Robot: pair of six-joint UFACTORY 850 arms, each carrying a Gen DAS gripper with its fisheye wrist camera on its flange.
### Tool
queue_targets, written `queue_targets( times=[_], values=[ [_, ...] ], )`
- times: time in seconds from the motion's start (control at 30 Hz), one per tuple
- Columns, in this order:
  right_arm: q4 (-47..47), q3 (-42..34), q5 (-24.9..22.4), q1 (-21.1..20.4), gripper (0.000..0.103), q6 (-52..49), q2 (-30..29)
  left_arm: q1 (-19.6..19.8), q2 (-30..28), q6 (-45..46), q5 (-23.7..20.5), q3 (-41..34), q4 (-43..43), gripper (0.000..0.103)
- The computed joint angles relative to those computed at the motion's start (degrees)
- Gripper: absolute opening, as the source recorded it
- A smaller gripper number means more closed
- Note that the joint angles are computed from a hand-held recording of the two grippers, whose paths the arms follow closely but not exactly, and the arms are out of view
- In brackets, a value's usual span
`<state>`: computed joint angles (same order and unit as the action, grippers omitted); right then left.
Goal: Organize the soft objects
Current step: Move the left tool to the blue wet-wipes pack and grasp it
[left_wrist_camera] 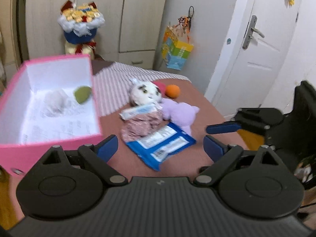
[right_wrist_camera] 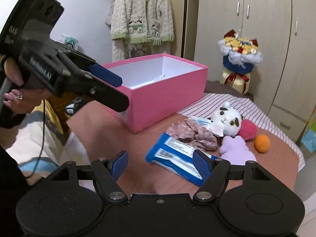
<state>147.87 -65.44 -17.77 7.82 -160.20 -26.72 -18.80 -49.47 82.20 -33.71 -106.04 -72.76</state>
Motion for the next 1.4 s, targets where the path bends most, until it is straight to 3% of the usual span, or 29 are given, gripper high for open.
queue_targets(
  times=[0.1,0.17,0.3,0.37,0.53,0.73,0.9,0.97,1.13,1.2,1.27,1.4],
  values=[
    [2.9,0.6,-3.0,-0.7,0.077,-3.2,-1.3,-0.5,-2.8,-3.9,-3.3,-2.8,1.5,0.092],
    [7.1,0.4,-3.9,-0.9,0.077,-7.2,-2.3,-1.1,-4.1,-4.8,-2.9,-3.8,1.7,0.092],
    [13.3,-1.4,-4.5,-1.4,0.076,-12.4,-4.9,-3.0,-5.5,-4.8,4.0,-3.8,0.8,0.085],
    [12.9,-3.0,-3.8,-1.9,0.076,-12.3,-6.6,-3.4,-7.3,-9.7,6.2,-5.8,3.7,0.08],
    [4.6,-7.3,-3.2,-3.4,0.076,0.3,-11.2,-3.3,-11.6,-19.6,4.5,-11.3,9.9,0.071],
    [1.6,-6.2,-6.9,-4.2,0.077,4.6,-11.2,-2.9,-13.1,-20.8,4.9,-12.7,8.4,0.066],
    [1.2,-7.1,-4.4,-4.3,0.078,6.4,-11.8,-2.7,-14.6,-21.1,3.0,-14.2,6.5,0.053],
    [-1.7,-8.1,-3.0,-4.4,0.081,10.1,-12.4,-2.7,-14.9,-21.6,3.0,-14.4,6.0,0.05],
    [-0.6,-8.8,-4.0,-4.1,0.086,8.7,-13.4,-2.7,-14.2,-17.0,4.2,-12.0,0.8,0.046],
    [2.2,-9.1,-4.1,-3.5,0.092,5.3,-13.9,-3.0,-13.9,-15.9,4.9,-11.7,1.2,0.044],
    [10.9,-8.9,-4.4,-2.3,0.096,-3.5,-14.3,-3.1,-13.9,-17.2,5.1,-11.7,2.0,0.043],
    [20.6,-7.6,-7.4,-1.1,0.097,-9.8,-14.3,-3.3,-13.2,-13.7,6.2,-10.5,0.4,0.042]
  ],
)
